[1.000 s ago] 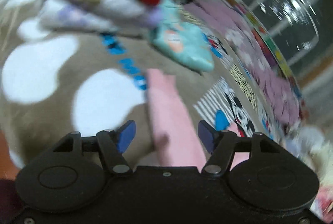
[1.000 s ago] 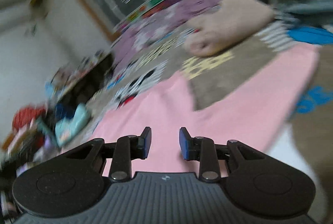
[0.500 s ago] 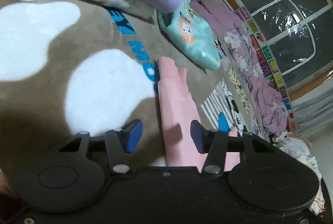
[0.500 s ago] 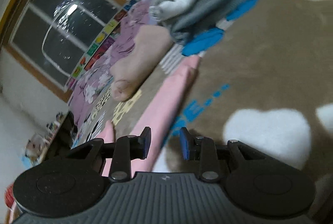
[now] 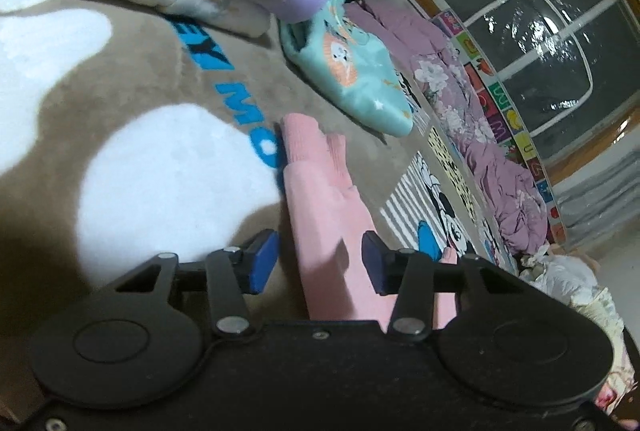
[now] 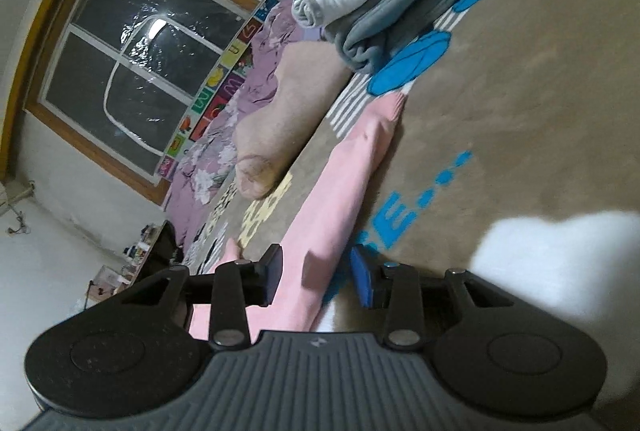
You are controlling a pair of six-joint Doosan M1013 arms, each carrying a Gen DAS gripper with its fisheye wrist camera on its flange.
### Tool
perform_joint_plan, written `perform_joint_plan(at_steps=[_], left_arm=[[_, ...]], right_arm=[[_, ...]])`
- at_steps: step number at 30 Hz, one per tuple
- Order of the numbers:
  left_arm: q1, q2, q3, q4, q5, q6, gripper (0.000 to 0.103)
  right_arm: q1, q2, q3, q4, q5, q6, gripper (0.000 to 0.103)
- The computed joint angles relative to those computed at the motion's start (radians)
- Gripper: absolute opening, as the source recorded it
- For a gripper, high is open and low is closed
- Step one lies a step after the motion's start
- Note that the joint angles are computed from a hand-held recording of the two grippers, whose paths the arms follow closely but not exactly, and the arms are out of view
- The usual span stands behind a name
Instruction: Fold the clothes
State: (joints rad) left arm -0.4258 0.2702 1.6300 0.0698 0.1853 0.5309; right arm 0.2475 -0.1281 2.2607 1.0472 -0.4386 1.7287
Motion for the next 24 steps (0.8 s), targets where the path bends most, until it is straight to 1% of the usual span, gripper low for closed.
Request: perform_joint_plan(at_steps=[1, 4, 6, 12, 13, 15, 16, 19, 21, 22, 24], left_arm=[[0.000, 0.002, 0.000, -0.009, -0.004, 0.009, 0.036], [0.002, 0.005, 0.003, -0.057, -0.019, 0.049, 0.030], [0.002, 0.007, 0.003, -0.050, -0.020, 0.045, 0.029], [-0.002, 0.006, 0.010, -0.058, -0.038, 0.063, 0.029], [-0.002, 0.005, 0.012, -0.076, -0.045, 0.080, 0.029], [0.001, 0.005, 0.015, -0.223, -0.054, 0.218, 0.029], [0.003, 0.005, 0.015, -0.271, -0.052, 0.264, 0.029], [0.005, 0.001, 0.021, -0.364, -0.059, 0.349, 0.029], [0.007, -0.002, 0.027, -0.482, -0.071, 0.461, 0.029], [0.006, -0.003, 0.028, -0.494, -0.072, 0.476, 0.028], [0.003, -0.005, 0.027, -0.433, -0.069, 0.435, 0.019]], right_arm=[[-0.002, 0.003, -0.001, -0.016, 0.003, 0.009, 0.039], [-0.010, 0.010, -0.005, -0.056, 0.012, 0.033, 0.039], [-0.013, 0.013, -0.005, -0.077, 0.014, 0.045, 0.038], [-0.020, 0.017, -0.013, -0.075, 0.039, 0.023, 0.038], [-0.020, 0.017, -0.013, -0.072, 0.040, 0.017, 0.038], [-0.019, 0.017, -0.012, -0.081, 0.039, 0.023, 0.038], [-0.019, 0.017, -0.011, -0.089, 0.036, 0.032, 0.038], [-0.018, 0.016, -0.008, -0.100, 0.035, 0.042, 0.038], [-0.017, 0.014, -0.007, -0.099, 0.036, 0.042, 0.038], [-0.017, 0.014, -0.007, -0.097, 0.036, 0.041, 0.038], [-0.015, 0.014, -0.008, -0.087, 0.035, 0.030, 0.038]])
